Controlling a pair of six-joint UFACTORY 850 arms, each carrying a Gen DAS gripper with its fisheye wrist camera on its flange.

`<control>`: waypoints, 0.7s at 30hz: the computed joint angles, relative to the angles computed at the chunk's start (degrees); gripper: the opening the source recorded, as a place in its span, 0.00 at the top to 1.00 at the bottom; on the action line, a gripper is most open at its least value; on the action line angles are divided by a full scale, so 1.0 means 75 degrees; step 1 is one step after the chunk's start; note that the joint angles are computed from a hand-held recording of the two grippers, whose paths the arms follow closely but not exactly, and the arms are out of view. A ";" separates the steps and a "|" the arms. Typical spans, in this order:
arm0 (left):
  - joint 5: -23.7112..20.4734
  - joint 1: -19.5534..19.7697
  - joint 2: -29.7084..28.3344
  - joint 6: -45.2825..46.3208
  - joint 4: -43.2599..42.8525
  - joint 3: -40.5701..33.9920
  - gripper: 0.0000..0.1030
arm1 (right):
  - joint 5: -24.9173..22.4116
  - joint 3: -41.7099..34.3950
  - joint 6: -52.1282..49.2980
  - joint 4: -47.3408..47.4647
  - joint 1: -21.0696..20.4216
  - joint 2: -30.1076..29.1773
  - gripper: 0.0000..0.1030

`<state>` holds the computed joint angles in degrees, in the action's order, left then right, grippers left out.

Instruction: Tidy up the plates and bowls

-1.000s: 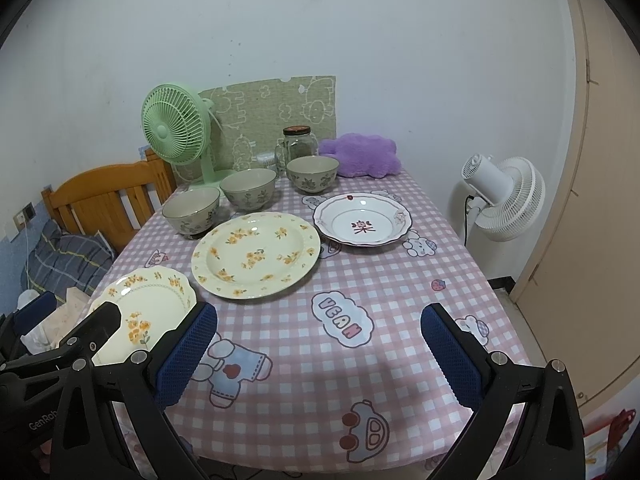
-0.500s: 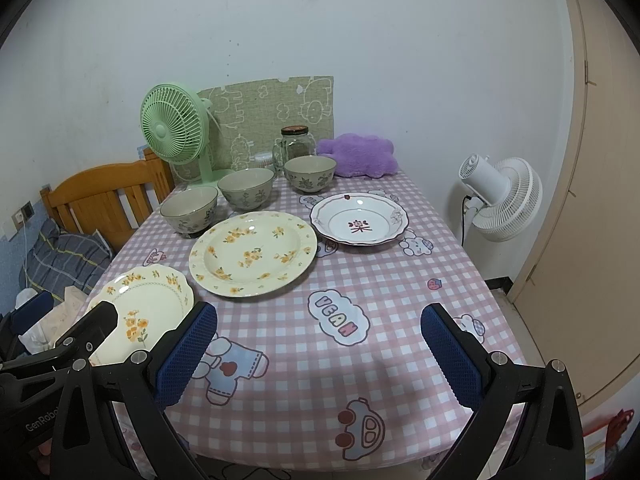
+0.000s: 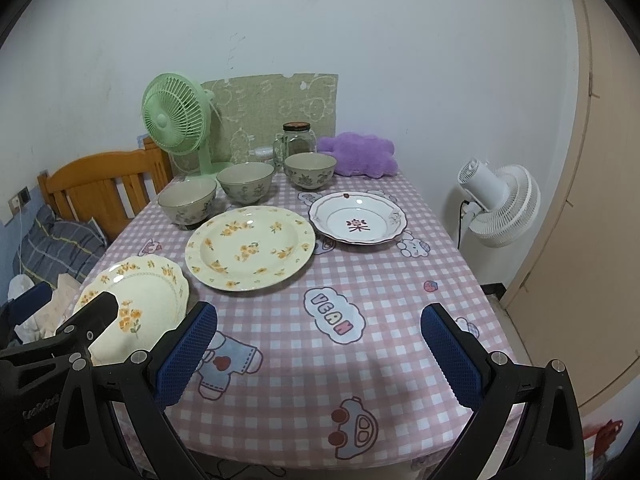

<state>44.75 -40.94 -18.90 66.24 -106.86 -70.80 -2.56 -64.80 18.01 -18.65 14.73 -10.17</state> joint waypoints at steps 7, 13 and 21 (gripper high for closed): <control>-0.0218 0.0375 0.0266 0.0238 -0.0072 0.0296 0.05 | -0.0470 -0.0495 -0.1176 0.1336 0.0340 -0.0346 0.01; -0.0768 0.0962 0.0537 0.0829 -0.0072 0.0666 0.07 | -0.0798 -0.0995 0.0273 0.0345 0.0836 -0.0817 0.03; -0.1729 0.1851 0.0608 0.1473 0.0047 0.1037 0.12 | -0.1485 -0.1934 0.3023 -0.1635 0.1535 -0.1710 0.03</control>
<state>31.78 -27.06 -14.35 77.29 -106.51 -63.03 -13.69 -79.30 40.68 -30.91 26.25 -23.00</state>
